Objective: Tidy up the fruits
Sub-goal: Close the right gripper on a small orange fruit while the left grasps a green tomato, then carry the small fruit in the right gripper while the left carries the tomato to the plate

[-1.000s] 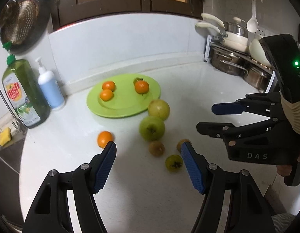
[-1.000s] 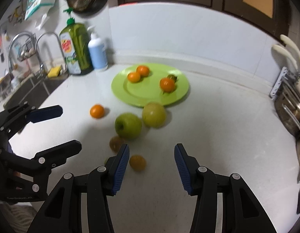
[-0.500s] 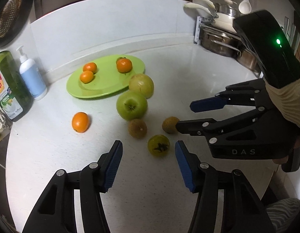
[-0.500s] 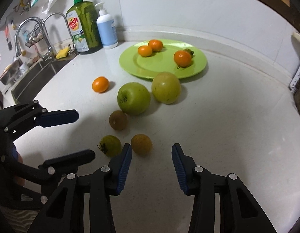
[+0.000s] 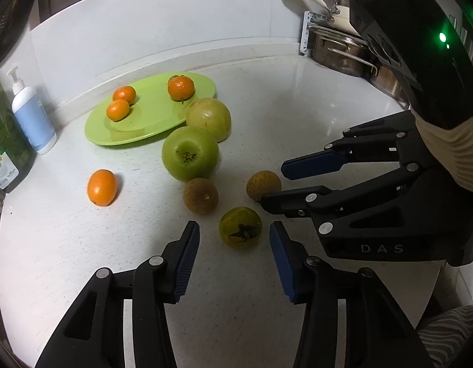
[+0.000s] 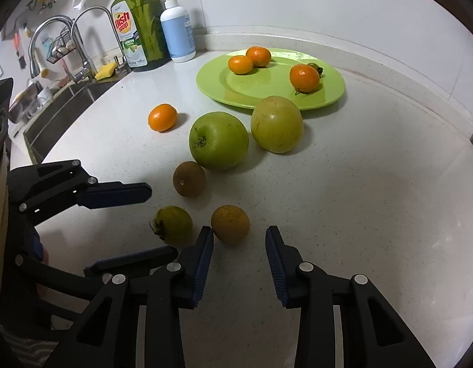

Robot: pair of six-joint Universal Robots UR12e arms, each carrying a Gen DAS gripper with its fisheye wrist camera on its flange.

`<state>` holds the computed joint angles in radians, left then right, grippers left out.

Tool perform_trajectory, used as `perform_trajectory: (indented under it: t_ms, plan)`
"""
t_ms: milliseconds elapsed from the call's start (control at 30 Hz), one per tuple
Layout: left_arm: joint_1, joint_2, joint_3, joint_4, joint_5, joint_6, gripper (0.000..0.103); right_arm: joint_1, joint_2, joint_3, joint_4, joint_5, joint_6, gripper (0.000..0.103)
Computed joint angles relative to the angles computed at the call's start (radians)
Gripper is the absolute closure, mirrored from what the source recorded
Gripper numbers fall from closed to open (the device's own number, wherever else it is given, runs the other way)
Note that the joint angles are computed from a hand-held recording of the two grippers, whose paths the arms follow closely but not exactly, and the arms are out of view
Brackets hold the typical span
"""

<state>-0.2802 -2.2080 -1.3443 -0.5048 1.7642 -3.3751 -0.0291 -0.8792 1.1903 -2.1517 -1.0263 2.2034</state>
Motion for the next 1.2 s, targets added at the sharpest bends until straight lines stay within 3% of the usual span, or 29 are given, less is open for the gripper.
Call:
perform_trajectory:
  t_ms: [100,267,800,1200]
  plan:
    - [0.001,-0.006,0.006,-0.004,-0.002,-0.002,0.058,0.000,0.004,-0.006,0.010,0.004,-0.002,0.068]
    - [0.005,-0.012,0.011,-0.016,-0.011,-0.008,0.073,0.003,0.009,-0.014,0.023,0.004,-0.008,0.071]
    - [0.010,0.016,-0.025,0.021,0.008,-0.057,0.073,0.007,0.007,-0.005,0.009,0.008,0.024,0.076]
    - [0.015,0.049,-0.063,0.080,0.024,-0.076,0.073,0.002,-0.038,0.057,-0.082,0.027,0.107,0.076]
